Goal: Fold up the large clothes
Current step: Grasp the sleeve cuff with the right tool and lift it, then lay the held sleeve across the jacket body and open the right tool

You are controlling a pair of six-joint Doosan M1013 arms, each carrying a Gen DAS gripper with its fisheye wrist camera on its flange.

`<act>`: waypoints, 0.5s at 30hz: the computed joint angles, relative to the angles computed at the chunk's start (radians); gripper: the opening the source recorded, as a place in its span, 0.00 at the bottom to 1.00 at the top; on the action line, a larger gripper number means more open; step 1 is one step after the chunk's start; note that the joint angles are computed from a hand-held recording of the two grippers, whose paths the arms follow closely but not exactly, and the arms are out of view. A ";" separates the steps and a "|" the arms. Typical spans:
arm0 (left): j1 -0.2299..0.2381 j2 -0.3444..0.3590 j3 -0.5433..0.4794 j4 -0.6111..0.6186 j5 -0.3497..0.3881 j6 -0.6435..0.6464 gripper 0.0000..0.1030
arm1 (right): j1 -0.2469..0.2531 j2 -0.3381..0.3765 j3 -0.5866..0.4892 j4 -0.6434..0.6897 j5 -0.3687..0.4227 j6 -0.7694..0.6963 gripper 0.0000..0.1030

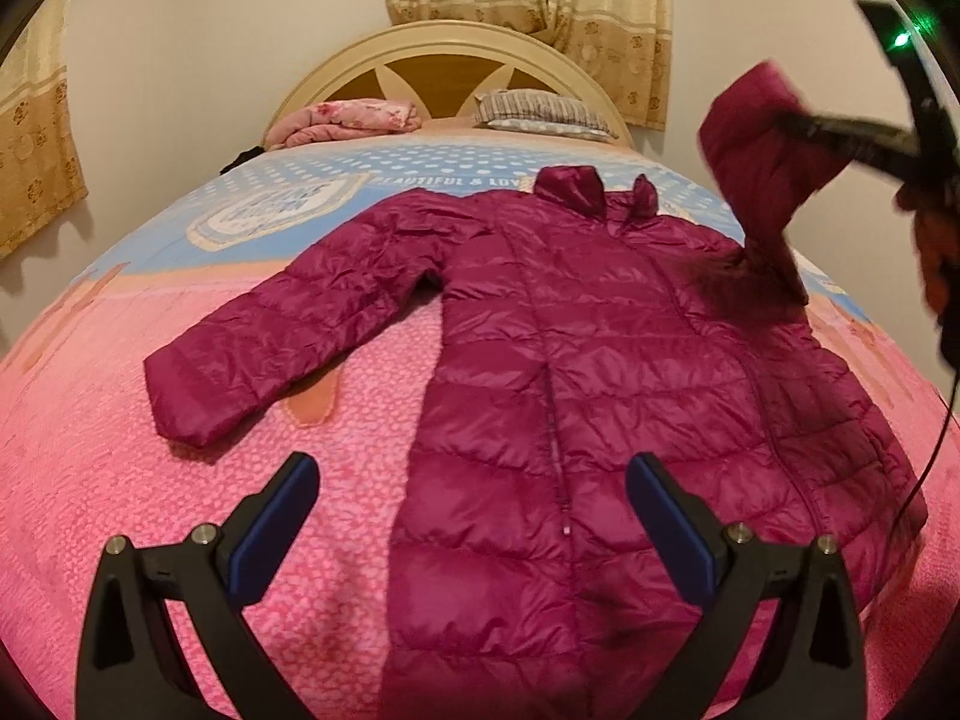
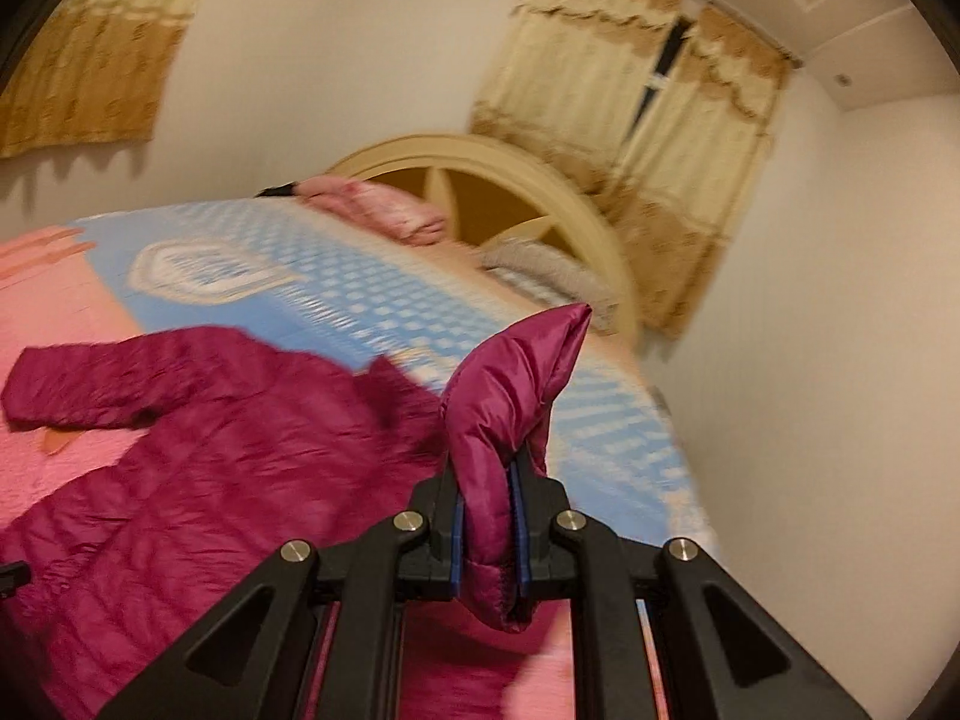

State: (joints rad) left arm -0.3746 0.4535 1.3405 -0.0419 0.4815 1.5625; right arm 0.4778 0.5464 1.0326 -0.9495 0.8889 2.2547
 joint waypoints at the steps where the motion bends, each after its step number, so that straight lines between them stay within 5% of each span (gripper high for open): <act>1: 0.001 0.001 -0.001 0.004 0.003 -0.003 1.00 | 0.001 0.012 -0.005 0.034 -0.014 -0.008 0.11; 14: -0.012 0.014 -0.019 0.130 0.040 -0.091 1.00 | -0.021 0.104 -0.034 0.421 -0.101 -0.096 0.13; 15: -0.016 0.012 -0.018 0.146 0.041 -0.097 1.00 | -0.024 0.104 -0.030 0.463 -0.113 -0.110 0.20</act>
